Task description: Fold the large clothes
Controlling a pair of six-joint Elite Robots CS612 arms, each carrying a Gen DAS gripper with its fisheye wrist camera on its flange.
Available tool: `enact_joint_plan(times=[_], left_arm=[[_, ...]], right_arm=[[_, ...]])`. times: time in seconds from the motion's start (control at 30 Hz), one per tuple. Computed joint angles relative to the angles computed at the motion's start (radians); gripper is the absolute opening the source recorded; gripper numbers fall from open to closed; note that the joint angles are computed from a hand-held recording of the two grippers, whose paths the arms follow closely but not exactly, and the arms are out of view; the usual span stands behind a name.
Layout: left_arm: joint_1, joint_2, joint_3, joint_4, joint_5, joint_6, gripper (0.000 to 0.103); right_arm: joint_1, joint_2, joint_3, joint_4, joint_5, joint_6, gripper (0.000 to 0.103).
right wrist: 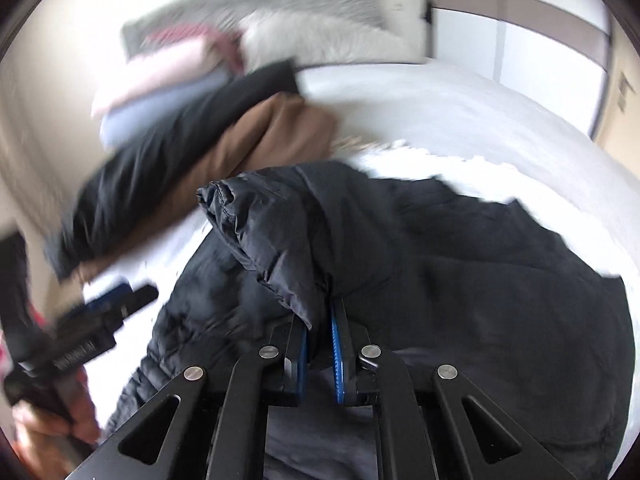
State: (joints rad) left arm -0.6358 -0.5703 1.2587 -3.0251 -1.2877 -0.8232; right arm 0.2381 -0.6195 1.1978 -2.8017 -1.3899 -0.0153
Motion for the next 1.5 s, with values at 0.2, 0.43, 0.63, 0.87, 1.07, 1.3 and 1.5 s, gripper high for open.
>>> enact_joint_plan(times=[0.2,0.43,0.63,0.87,1.07,1.3,1.5], left_arm=[[-0.006,0.037,-0.048,-0.021,-0.057,0.026,0.066],[-0.013,0.048,-0.070,-0.007,-0.049,0.053,0.066],[-0.015,0.053,-0.079,-0.027,-0.057,0.067,0.066],[-0.030,0.048,-0.079,-0.051,-0.009,0.139,0.066],[-0.033,0.053,-0.084,-0.050,0.013,0.150,0.061],[-0.037,0.066,-0.111,0.005,0.009,0.162,0.061],[-0.032,0.093,-0.167,0.206,-0.024,0.142,0.061]], right_arm=[[-0.127,-0.035,0.068,-0.077,0.183,0.291,0.010],[-0.231,0.001,0.139,-0.310,0.348,0.699,0.048],[-0.237,0.065,0.093,-0.305,0.403,0.786,0.055],[-0.196,0.097,0.023,-0.230,0.312,0.674,0.009],[-0.171,0.014,0.129,-0.337,0.249,0.546,0.008],[-0.157,-0.062,0.228,-0.225,0.121,0.421,0.008],[-0.144,-0.023,0.203,-0.100,-0.009,0.353,0.010]])
